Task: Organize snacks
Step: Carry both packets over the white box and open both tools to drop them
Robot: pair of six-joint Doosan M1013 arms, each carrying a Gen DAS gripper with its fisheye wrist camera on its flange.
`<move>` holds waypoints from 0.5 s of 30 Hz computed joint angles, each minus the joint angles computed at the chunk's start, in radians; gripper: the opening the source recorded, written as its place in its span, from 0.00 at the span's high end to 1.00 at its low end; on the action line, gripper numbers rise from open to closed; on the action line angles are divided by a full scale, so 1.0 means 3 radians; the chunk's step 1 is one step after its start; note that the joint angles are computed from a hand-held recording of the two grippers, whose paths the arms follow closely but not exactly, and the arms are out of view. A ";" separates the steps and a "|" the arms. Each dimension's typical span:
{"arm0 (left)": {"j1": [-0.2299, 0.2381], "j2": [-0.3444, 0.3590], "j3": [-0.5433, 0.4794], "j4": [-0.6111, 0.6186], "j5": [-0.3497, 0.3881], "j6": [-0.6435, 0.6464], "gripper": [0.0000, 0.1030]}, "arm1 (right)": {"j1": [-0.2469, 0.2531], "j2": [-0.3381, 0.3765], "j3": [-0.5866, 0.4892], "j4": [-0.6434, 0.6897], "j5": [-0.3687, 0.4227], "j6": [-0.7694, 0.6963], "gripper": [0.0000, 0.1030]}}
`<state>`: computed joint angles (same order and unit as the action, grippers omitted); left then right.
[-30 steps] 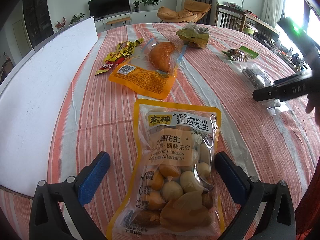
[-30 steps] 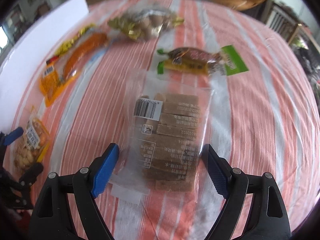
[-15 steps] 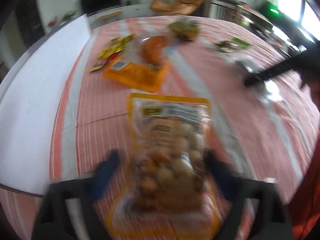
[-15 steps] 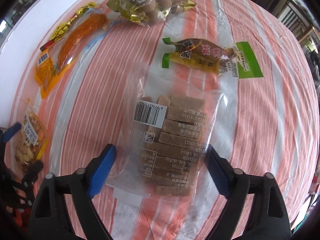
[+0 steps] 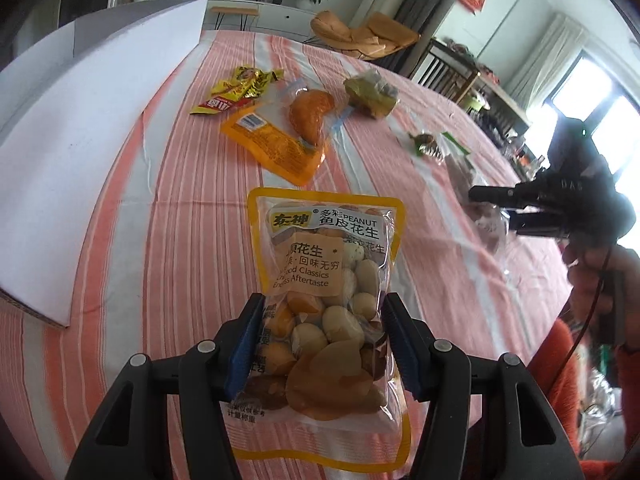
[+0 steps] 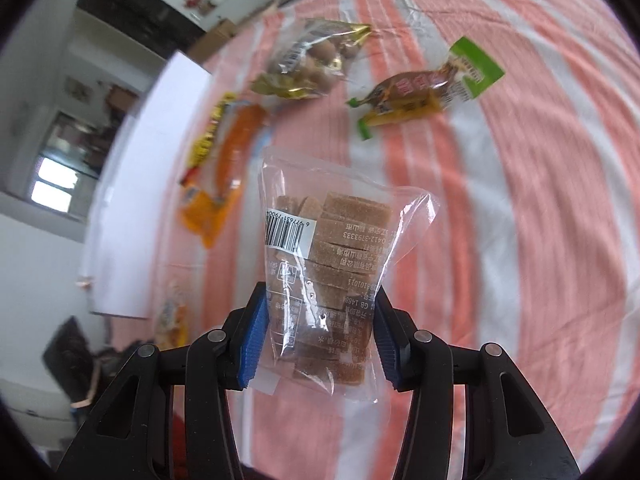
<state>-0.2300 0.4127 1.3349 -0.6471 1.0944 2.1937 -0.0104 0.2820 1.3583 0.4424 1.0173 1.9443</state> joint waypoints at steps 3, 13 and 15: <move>0.0011 -0.0013 0.0011 -0.0046 0.0013 0.0009 0.43 | 0.0016 0.0015 -0.0010 0.0140 -0.0064 -0.0054 0.51; 0.0077 -0.0047 -0.0022 -0.0302 0.0086 0.0084 0.43 | 0.0163 0.0065 -0.0107 0.0220 -0.0029 -0.0196 0.51; 0.0102 -0.0058 -0.0034 -0.0376 0.0098 0.0091 0.43 | 0.0201 0.0109 -0.0189 0.0169 0.0019 -0.0220 0.51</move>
